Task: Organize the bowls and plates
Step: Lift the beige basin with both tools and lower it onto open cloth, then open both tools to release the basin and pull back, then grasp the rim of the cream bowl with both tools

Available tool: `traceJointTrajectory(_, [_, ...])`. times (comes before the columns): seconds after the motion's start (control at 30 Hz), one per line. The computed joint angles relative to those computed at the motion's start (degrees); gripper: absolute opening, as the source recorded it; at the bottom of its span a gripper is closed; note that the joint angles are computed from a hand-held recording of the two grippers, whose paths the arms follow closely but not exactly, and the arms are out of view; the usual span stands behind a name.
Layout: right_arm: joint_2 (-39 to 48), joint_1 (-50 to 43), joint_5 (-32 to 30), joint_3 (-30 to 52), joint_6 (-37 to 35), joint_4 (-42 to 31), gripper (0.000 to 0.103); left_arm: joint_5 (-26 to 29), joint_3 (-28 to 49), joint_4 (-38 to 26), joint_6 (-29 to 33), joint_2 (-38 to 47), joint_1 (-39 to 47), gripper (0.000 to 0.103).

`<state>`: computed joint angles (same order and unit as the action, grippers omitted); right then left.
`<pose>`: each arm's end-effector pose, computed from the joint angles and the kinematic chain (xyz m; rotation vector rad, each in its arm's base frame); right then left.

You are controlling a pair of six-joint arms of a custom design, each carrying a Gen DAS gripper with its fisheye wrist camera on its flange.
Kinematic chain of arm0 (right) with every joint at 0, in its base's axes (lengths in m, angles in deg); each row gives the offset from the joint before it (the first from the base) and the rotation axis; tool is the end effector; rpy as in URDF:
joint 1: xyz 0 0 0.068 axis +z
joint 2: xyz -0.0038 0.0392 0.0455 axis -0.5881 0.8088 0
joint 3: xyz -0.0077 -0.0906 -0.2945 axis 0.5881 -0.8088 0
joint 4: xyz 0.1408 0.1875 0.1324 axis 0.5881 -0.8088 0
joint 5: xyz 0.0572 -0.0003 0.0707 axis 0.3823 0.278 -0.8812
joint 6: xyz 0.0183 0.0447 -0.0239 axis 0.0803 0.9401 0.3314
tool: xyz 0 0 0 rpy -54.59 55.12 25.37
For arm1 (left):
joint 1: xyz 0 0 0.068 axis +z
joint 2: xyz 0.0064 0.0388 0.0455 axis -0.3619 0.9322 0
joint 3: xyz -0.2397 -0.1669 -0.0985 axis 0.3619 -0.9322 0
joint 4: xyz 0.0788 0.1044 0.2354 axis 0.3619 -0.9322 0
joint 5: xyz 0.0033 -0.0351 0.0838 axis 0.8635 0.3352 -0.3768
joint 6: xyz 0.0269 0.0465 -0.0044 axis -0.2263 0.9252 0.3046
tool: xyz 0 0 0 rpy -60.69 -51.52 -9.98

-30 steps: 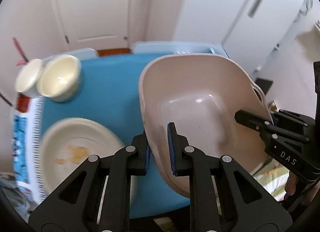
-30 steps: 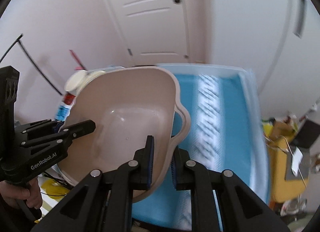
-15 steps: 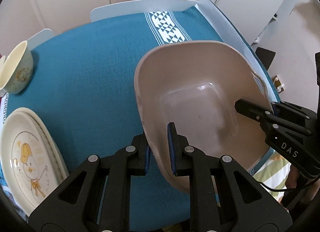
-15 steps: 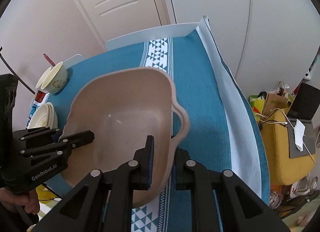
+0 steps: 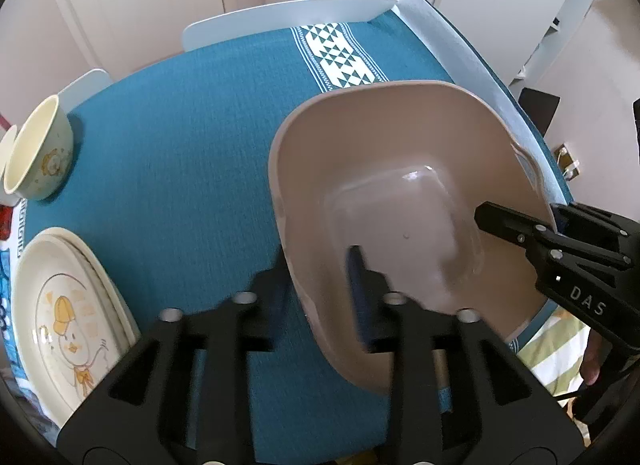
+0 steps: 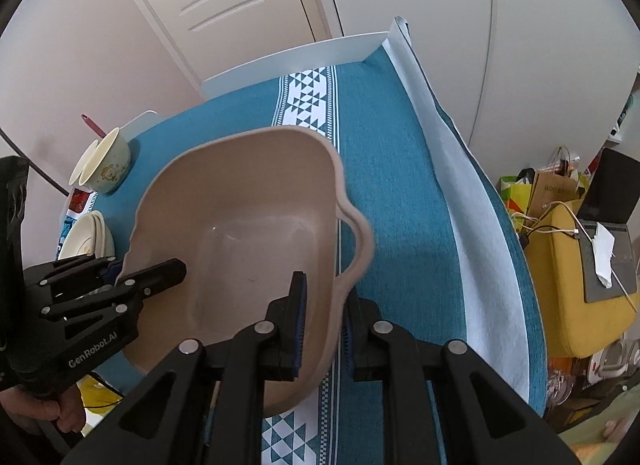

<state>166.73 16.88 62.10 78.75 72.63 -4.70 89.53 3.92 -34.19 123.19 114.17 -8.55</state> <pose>0.1269 0.1512 0.0969 0.3424 2.6281 0.3089 0.2501 0.0444 0.1222 0.8142 2.6492 -0.2447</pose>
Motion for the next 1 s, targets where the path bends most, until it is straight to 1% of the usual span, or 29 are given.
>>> traceJointTrajectory(0.03, [-0.14,-0.06,0.18,-0.28,0.41,0.22,0.038,-0.20,-0.17,0.49,-0.22,-0.09,-0.18,0.054])
traceJointTrajectory(0.07, [-0.43,-0.09,0.33,-0.53,0.65,0.34,0.053,0.24,-0.45,0.81,-0.07,-0.51,0.07,0.062])
traceJointTrajectory(0.1, [-1.24,-0.02,0.77,-1.08,1.11,0.48,0.056,0.78,-0.59,0.84,0.10,-0.92,0.38,0.062])
traceJointTrajectory(0.23, [-4.64,-0.08,1.84,-1.54,1.63,-2.49,0.057,0.68,-0.52,0.07,0.54,-1.87,0.61,0.062])
traceJointTrajectory(0.33, [-8.88,0.43,3.09,-0.71,1.92,-7.31,0.057,1.50,0.26,-2.72,1.37,-4.27,1.70,0.062])
traceJointTrajectory(0.47, [-15.60,1.71,5.21,2.72,0.61,-16.14,0.057,4.33,2.97,-9.30,3.21,-9.85,5.75,0.062])
traceJointTrajectory(0.53, [-18.61,2.61,6.81,6.06,-1.83,-20.89,0.057,6.16,5.64,-13.38,3.99,-11.94,8.26,0.062])
traceJointTrajectory(0.6, [-20.58,2.93,7.54,9.17,-4.69,-23.40,0.057,7.75,8.42,-16.72,4.83,-13.91,11.20,0.062])
traceJointTrajectory(0.63, [-21.02,3.09,7.82,10.23,-5.64,-23.86,0.065,8.58,9.87,-18.15,5.29,-14.81,12.93,0.064])
traceJointTrajectory(0.67, [-21.66,3.17,8.23,12.13,-7.77,-24.17,0.080,9.10,11.38,-19.22,5.39,-15.60,14.53,0.074])
traceJointTrajectory(0.7, [-21.90,3.32,8.53,13.49,-9.47,-23.85,0.087,9.49,12.76,-19.75,5.17,-16.31,16.03,0.082])
traceJointTrajectory(0.73, [-21.90,3.47,8.90,14.87,-11.19,-23.38,0.092,10.36,13.75,-19.78,5.10,-16.70,17.50,0.093])
traceJointTrajectory(0.77, [-21.49,3.47,9.19,16.45,-12.95,-23.00,0.093,11.35,14.81,-19.55,4.51,-16.89,18.42,0.096])
traceJointTrajectory(0.83, [-19.74,3.21,9.02,19.88,-16.31,-22.03,0.093,13.20,17.48,-20.34,4.44,-16.70,21.21,0.097])
traceJointTrajectory(0.87, [-18.67,2.97,8.52,21.54,-18.18,-21.13,0.095,13.52,19.26,-21.03,4.30,-15.96,22.39,0.097])
traceJointTrajectory(0.93, [-15.95,3.00,8.53,25.14,-21.65,-19.47,0.101,13.99,23.00,-22.39,3.70,-13.65,24.72,0.097])
traceJointTrajectory(0.97, [-14.95,3.00,8.27,26.47,-22.85,-19.25,0.102,13.98,25.59,-23.50,3.21,-11.68,25.87,0.097])
traceJointTrajectory(1.0, [-12.20,2.56,7.13,30.03,-25.07,-20.04,0.102,13.90,28.49,-24.64,2.53,-9.31,26.87,0.097])
